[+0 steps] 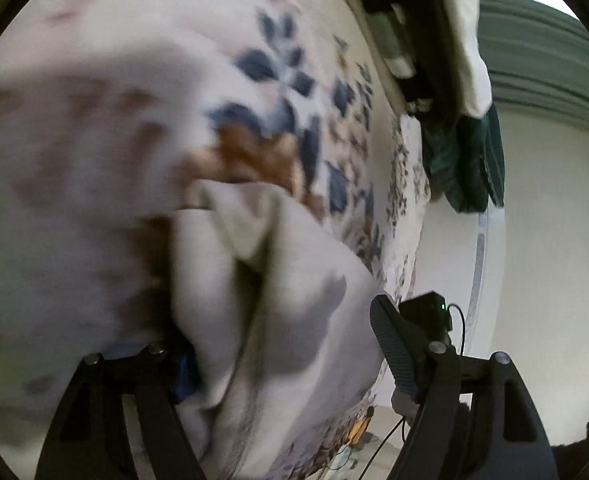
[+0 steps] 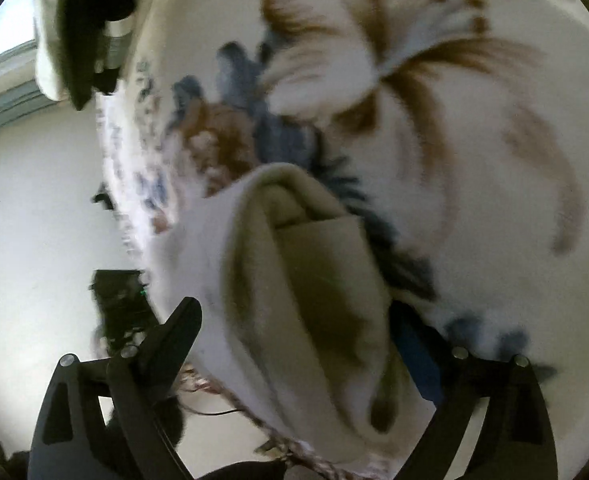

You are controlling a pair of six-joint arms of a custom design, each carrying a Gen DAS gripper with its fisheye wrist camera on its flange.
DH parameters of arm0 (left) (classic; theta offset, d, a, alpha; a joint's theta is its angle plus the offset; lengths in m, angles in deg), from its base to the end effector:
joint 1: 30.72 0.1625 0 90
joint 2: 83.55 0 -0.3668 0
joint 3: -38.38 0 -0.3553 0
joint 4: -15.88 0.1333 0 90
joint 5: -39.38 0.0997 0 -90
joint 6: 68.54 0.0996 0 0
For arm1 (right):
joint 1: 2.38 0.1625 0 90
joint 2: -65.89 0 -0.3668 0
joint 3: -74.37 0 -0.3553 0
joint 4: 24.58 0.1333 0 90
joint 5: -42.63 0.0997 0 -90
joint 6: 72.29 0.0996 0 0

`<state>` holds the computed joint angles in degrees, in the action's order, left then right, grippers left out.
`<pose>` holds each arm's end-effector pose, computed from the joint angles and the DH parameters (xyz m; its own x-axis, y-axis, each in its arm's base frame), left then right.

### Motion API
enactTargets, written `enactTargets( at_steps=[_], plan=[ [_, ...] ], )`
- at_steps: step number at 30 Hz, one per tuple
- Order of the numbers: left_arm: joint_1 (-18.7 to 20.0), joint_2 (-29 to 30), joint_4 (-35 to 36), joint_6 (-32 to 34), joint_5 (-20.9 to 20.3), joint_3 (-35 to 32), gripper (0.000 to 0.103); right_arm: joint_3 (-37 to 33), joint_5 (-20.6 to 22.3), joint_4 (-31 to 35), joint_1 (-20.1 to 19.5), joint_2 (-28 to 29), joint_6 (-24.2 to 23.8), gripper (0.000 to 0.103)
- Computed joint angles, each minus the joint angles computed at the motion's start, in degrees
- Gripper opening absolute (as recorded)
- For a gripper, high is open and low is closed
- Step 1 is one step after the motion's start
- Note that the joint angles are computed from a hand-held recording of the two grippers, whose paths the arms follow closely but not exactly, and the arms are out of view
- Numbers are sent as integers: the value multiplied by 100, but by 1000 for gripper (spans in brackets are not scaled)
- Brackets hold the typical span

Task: Fold small clothes
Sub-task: 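Lift the folded grey top with both tools and carry it onto the clothes stack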

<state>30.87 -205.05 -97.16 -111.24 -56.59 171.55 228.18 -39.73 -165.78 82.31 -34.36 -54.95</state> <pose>-0.0220 -0.2991 0.3259 -0.9521 -0.2238 0.2086 -0.2438 0.9669 -0.0757 0.1236 -0.2538 0.1349 -0.9140 0.3893 -0.1145 0.3822 0.9207 0.0789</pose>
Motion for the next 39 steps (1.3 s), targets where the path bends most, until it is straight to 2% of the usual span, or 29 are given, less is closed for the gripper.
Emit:
enactTargets(
  at_steps=[1,2,3,4,6,7,9,12,16,20,23,27,32,35,39],
  plan=[
    [-141,35,-14,-35,108,-7,72,3,-1,-52,16,41,23,96],
    [-300,72,-15,-73,230,-21,57,35,0,-189,55,94,71,94],
    [-452,54,152,-111,420,-63,39,44,-23,-256,112,119,90,87],
    [-604,49,398,-179,652,-147,16,41,-149,-382,232,196,159,64],
    [-749,-30,550,-255,848,-206,16,154,-108,-570,231,145,350,27],
    [-835,-66,696,-319,938,-256,16,214,-91,-745,289,107,474,25],
    [-1027,-98,929,-419,1042,-368,15,216,-136,-775,432,-68,645,23],
    [-1237,102,1205,-497,1128,-681,15,-96,-396,-765,1095,93,1244,22],
    [-1461,635,1573,-496,1330,-1471,15,-753,-652,-341,1815,217,1837,21],
    [-1479,1436,1609,-157,1520,-2432,15,-1829,-926,82,2424,735,2212,21],
    [-1346,2277,1433,244,1649,-3370,15,-2934,-1178,439,2726,1358,2223,21],
    [-1138,3396,1184,713,1770,-4570,15,-4560,-1434,876,2786,2218,1944,21],
    [-806,5001,1247,1423,2035,-6518,15,-6649,-1634,1415,2713,3448,1559,21],
    [-563,5918,1472,1714,2123,-7742,16,-8159,-1771,2003,2573,4369,1400,20],
    [-400,7021,2243,2072,2538,-9320,19,-9826,-2083,2853,2470,5395,1276,21]
  ],
)
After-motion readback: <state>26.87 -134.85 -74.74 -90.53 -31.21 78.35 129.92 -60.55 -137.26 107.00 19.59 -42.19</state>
